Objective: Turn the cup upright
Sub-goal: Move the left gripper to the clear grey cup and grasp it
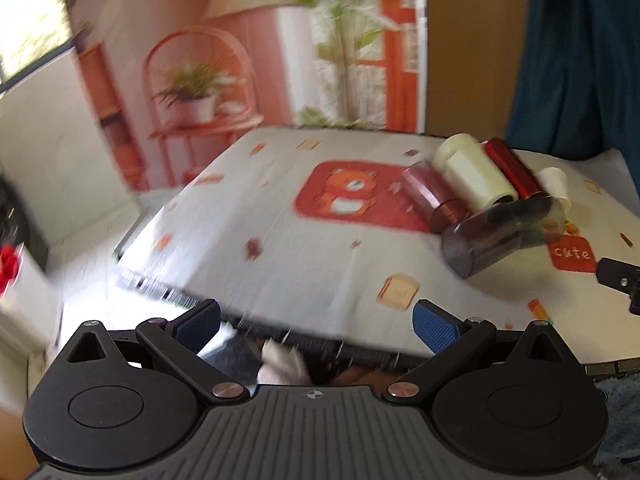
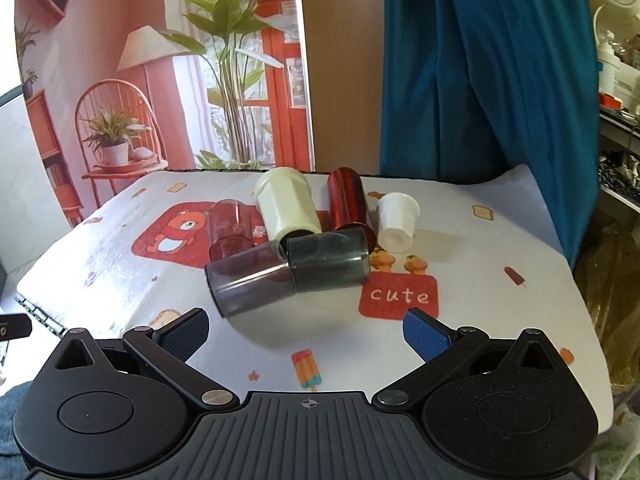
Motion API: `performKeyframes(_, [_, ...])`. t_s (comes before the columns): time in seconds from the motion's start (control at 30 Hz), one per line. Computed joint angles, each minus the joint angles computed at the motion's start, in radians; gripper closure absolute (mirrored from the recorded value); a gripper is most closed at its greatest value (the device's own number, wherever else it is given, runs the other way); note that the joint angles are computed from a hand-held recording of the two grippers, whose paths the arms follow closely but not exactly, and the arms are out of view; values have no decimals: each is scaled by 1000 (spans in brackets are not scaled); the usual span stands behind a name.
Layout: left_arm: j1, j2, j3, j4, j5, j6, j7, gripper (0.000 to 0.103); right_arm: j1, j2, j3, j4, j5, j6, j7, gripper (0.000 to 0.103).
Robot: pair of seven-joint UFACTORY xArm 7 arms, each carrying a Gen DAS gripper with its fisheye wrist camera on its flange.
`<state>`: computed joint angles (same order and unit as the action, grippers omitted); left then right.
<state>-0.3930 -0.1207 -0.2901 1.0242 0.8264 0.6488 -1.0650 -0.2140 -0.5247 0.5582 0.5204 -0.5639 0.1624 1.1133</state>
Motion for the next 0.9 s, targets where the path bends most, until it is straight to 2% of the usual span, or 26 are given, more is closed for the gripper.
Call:
performKeyframes(0.13, [-1,131,32,80,28,-125,48,0,-88,46,50,22,-40,-45,37,0])
performKeyframes(0.27, [-54,305,78,225,81,-166,107,0,-154,93,80,32,-67,-74,60,0])
performKeyframes(0.37, [-84,424,101,336,62,-202,203,0,-181,128,81,39,-75,-75,79,0])
performKeyframes(0.47, [-110,538,109,463,13,-197,334,0,-187,144,67,46,-104,-49,97,0])
performKeyframes(0.6, [-114,650,91,591,-110,-202,489,0,-193,179,38,54,-162,-32,140,0])
performKeyframes(0.77, [-154,736,102,690,-197,-163,632,1,-161,241,-21,67,-221,-8,184,0])
performKeyframes(0.9, [-179,791,122,761,-267,-134,723,6,-133,280,-67,82,-272,-3,224,0])
